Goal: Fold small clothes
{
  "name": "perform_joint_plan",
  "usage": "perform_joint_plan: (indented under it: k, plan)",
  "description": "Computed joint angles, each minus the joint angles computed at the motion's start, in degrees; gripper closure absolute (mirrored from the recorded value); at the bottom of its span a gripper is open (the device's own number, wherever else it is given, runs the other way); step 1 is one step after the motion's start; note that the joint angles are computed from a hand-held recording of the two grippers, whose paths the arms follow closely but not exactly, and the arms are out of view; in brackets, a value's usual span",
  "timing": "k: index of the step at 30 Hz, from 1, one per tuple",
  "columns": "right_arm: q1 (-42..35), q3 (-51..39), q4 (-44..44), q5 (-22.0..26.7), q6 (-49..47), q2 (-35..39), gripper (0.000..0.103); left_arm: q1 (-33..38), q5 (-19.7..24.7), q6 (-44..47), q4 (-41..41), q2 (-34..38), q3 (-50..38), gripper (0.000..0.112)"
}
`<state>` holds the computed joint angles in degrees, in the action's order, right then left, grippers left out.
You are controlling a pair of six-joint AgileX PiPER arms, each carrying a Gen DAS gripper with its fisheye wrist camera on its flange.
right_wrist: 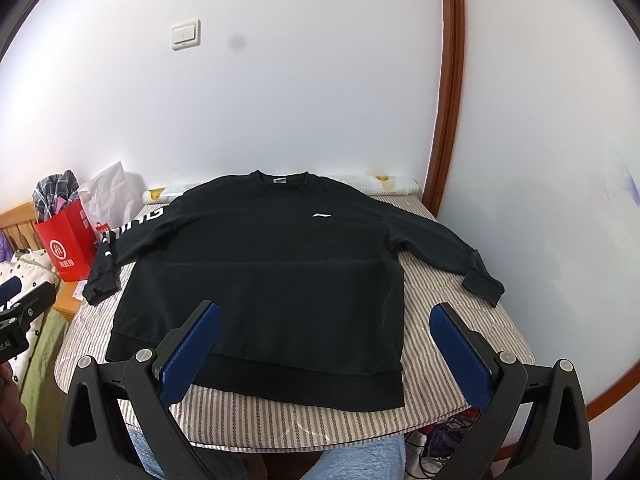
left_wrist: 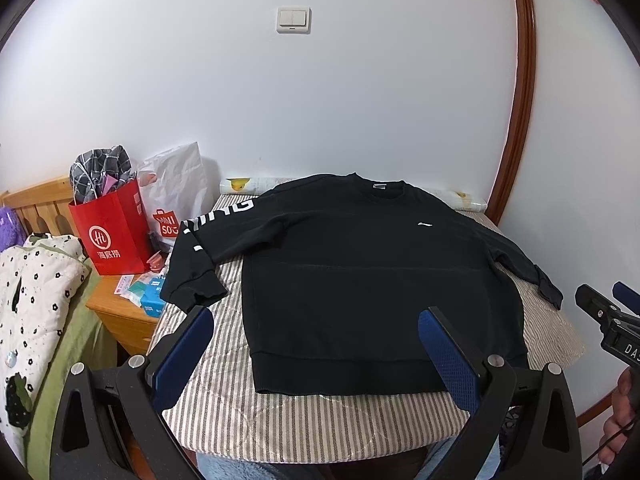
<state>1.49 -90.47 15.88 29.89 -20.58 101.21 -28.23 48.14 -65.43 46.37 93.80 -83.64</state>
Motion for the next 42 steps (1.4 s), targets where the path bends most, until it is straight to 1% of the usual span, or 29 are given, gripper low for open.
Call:
perform_joint_plan:
  k: [21, 42]
  plan:
    - [0.42, 0.23, -0.94, -0.03, 0.82, -0.23, 0.0, 0.01, -0.27, -0.98, 0.47, -0.16, 0.96, 0.009]
    - [0.72, 1.31, -0.24, -1.29, 0.22, -0.17, 0.0, 0.04, 0.0, -1.58, 1.71, -0.17, 1.17, 0.009]
